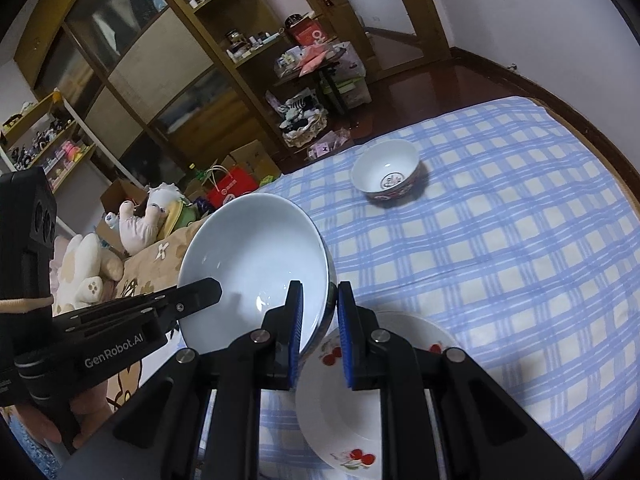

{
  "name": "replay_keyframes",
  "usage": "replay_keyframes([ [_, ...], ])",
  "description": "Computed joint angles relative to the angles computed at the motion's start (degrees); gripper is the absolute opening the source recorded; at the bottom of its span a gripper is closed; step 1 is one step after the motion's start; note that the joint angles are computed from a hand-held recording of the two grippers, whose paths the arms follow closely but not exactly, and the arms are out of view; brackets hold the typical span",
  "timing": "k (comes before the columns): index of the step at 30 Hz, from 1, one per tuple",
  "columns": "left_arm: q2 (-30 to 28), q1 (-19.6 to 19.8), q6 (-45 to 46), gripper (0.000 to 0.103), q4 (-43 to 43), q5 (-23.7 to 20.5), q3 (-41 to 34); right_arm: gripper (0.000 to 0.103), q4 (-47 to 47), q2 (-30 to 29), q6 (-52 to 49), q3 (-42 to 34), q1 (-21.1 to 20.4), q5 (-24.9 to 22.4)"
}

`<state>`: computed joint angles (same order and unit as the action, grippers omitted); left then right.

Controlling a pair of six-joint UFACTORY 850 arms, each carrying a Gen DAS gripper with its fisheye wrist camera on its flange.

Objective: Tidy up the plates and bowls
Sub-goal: 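Lift and carry the second white bowl with both grippers toward the first bowl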

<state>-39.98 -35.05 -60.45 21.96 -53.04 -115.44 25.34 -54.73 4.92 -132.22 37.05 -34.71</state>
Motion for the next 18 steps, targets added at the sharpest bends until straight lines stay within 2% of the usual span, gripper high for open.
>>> replay_keyframes([
  [9, 5.31, 0.81, -2.99, 0.009, 1.72, 3.33, 8.86, 0.018, -0.93, -3.67, 0.73, -5.88, 1.53, -2.41],
  [18, 9.54, 2.01, -6.82, 0.009, 3.30, 5.84, 16.38, 0.018, -2.19, -11.63, 1.70, -18.67, 2.97, -8.15],
])
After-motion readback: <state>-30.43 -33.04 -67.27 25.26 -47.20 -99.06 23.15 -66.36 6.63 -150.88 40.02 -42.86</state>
